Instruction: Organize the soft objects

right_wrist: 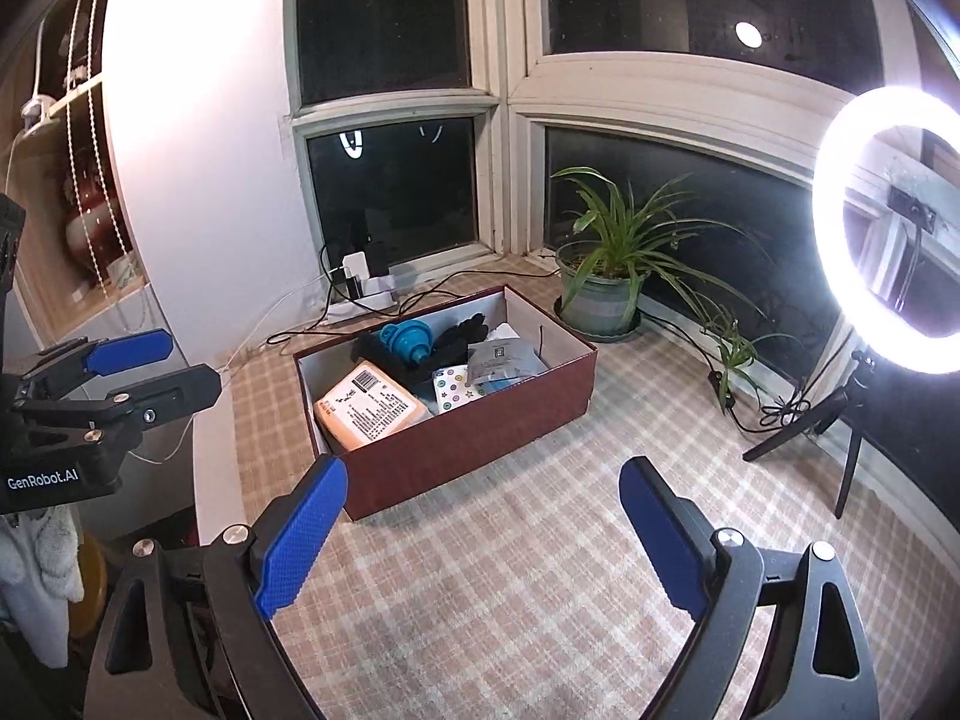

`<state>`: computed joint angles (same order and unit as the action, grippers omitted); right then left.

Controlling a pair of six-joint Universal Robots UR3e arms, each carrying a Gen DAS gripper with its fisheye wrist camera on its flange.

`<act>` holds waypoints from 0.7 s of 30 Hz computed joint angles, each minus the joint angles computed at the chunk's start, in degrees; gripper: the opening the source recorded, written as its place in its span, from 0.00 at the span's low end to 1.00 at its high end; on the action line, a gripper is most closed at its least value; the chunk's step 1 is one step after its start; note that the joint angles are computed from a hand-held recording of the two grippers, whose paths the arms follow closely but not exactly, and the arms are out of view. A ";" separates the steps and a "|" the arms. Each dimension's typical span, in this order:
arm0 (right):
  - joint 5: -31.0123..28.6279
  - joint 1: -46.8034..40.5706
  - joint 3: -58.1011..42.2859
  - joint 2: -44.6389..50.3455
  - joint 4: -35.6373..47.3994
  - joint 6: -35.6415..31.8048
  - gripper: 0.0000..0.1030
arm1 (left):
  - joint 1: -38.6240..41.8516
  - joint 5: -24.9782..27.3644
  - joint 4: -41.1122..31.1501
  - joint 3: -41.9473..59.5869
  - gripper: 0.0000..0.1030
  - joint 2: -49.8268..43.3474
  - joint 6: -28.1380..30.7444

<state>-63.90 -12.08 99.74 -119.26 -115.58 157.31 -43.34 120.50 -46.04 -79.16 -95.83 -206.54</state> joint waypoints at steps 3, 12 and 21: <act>0.20 -0.60 0.08 -0.05 0.30 -0.05 0.87 | 0.11 -0.16 0.22 -0.04 0.76 -0.06 0.12; 0.42 -0.95 0.36 -0.28 0.51 -0.31 0.87 | 0.06 -0.42 -0.10 0.42 0.76 -0.30 -0.02; 0.08 -0.56 0.72 0.02 -0.01 0.13 0.88 | 0.10 -1.29 -0.34 0.89 0.76 -0.90 -0.59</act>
<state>-63.82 -12.64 100.46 -119.24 -115.59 157.44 -43.24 119.21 -46.38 -78.26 -96.73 -207.13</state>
